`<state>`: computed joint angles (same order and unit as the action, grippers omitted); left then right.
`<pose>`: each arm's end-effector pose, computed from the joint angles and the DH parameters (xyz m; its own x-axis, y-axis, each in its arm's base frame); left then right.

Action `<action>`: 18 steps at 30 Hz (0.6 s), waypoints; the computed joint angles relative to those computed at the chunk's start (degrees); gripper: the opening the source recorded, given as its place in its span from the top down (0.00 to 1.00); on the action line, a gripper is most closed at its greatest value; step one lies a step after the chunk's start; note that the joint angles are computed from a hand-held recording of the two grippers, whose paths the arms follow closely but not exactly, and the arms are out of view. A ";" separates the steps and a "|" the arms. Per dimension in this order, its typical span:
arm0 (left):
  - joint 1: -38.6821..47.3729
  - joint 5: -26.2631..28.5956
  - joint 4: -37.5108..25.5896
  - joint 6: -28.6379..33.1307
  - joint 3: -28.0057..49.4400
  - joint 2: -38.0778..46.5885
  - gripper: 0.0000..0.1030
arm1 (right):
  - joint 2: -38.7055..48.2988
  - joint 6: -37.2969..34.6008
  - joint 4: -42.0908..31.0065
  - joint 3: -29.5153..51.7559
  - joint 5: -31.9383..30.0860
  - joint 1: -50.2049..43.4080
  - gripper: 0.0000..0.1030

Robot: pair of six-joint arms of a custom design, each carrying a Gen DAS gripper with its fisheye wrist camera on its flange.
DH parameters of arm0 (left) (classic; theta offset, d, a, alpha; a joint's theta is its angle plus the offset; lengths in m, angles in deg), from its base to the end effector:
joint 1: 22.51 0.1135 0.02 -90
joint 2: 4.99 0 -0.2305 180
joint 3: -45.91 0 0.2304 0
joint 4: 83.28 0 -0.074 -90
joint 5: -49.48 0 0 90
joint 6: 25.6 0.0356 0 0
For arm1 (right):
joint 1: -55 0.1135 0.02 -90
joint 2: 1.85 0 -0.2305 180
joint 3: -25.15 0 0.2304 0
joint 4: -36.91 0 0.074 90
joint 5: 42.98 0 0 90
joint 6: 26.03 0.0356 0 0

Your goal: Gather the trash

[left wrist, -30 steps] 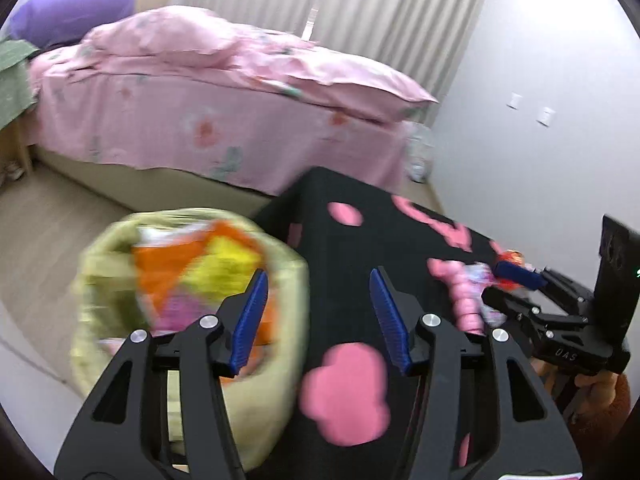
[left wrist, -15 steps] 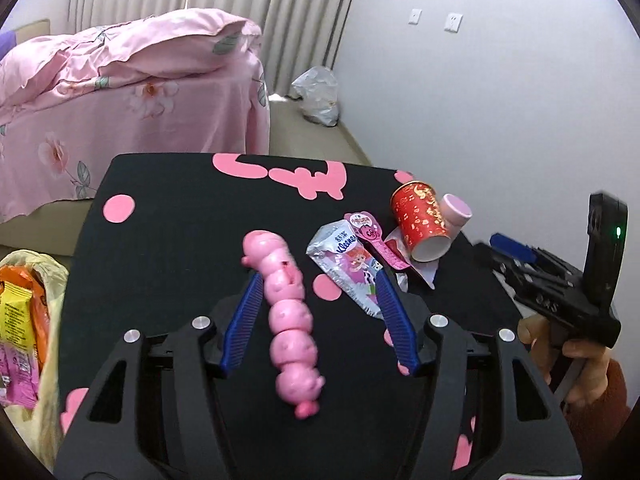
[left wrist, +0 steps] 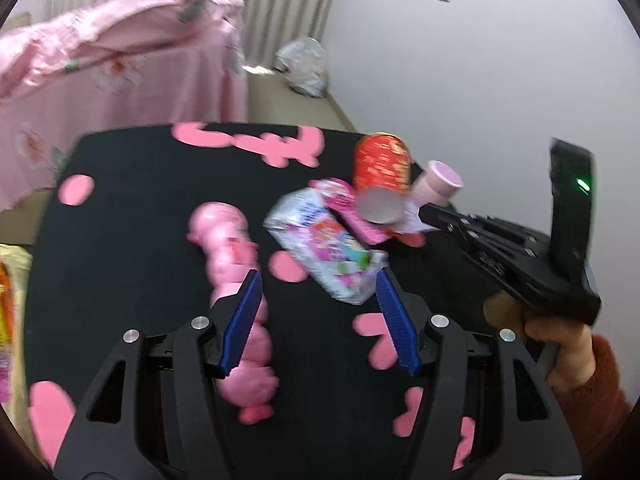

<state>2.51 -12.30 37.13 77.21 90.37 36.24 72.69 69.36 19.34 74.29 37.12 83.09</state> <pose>0.1295 0.0419 0.1907 -0.7656 -0.1417 -0.6275 0.0353 0.9647 -0.2610 0.2146 0.1215 0.1625 -0.6527 -0.2435 -0.7175 -0.5158 0.8364 0.1854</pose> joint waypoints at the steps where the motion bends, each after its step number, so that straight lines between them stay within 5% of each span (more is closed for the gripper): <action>1: -1.39 0.16 0.72 -0.63 -0.09 0.78 0.42 | -3.89 -1.01 -1.51 -2.18 -0.47 -1.00 0.98; 6: -12.11 -7.98 9.78 -7.91 -1.35 4.34 0.42 | -13.81 -4.52 -6.00 -6.94 -5.25 -7.07 0.98; 10: -15.03 -7.22 16.89 -10.00 3.31 11.69 0.42 | -15.75 -5.90 -6.11 -6.68 -2.97 -8.23 0.98; 14: -21.15 -7.32 21.13 -9.04 14.20 29.31 0.35 | -18.51 -4.25 -3.56 -9.72 -1.99 -13.66 0.97; 18: -28.54 -13.04 22.66 -8.14 22.09 42.66 0.35 | -19.45 -4.20 -2.90 -13.04 -7.63 -22.46 0.97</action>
